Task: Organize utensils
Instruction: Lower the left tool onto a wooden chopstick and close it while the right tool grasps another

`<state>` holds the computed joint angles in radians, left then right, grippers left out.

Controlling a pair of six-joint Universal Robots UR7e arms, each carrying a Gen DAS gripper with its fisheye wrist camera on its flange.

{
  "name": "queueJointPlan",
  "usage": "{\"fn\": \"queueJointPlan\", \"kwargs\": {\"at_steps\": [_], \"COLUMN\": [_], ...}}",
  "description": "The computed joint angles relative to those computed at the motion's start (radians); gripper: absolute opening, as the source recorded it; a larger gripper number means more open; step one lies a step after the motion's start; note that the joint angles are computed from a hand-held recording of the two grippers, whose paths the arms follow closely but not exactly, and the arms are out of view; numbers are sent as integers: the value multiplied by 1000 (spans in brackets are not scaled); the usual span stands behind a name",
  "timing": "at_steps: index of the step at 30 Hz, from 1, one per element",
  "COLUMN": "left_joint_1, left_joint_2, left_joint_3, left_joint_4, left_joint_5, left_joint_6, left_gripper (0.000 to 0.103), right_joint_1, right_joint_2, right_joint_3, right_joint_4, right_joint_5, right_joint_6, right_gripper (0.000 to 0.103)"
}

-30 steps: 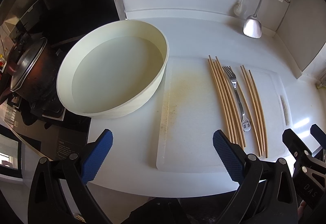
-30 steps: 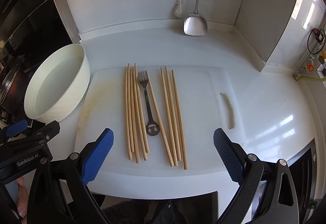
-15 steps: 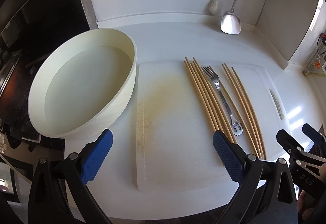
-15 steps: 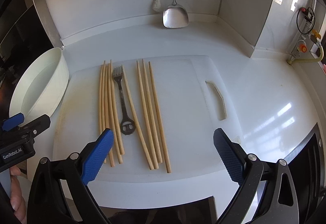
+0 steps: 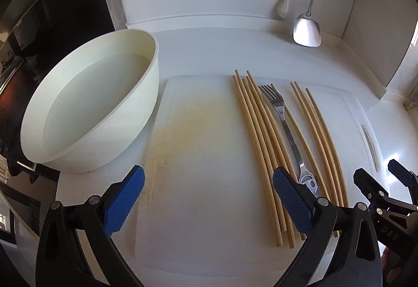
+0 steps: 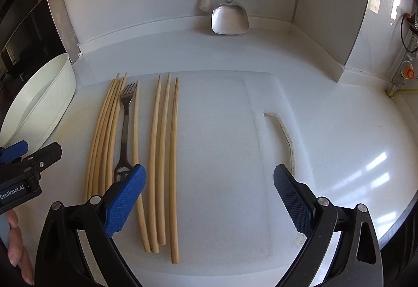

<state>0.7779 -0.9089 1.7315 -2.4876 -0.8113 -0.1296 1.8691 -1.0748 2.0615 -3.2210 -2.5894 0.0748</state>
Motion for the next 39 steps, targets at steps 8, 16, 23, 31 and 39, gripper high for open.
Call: {"fn": "queueJointPlan", "kwargs": {"at_steps": [8, 16, 23, 31, 39], "left_joint_1": [13, 30, 32, 29, 30], "left_joint_2": [44, 61, 62, 79, 94], "left_joint_3": [9, 18, 25, 16, 11], "left_joint_4": [-106, -153, -168, -167, -179], "left_joint_5": [-6, -5, 0, -5, 0], "left_joint_6": [25, 37, 59, 66, 63], "left_gripper": [97, 97, 97, 97, 97], "right_joint_1": [-56, -67, -55, -63, -60], "right_joint_2": [64, 103, 153, 141, 147], "right_joint_3": [-19, -33, -74, -50, -45], "right_joint_4": [-163, -231, -280, -274, -327], "right_joint_5": [12, 9, -29, -26, -28], "right_joint_6": [-119, -169, -275, -274, -328], "right_gripper": [94, 94, 93, 92, 81]}}
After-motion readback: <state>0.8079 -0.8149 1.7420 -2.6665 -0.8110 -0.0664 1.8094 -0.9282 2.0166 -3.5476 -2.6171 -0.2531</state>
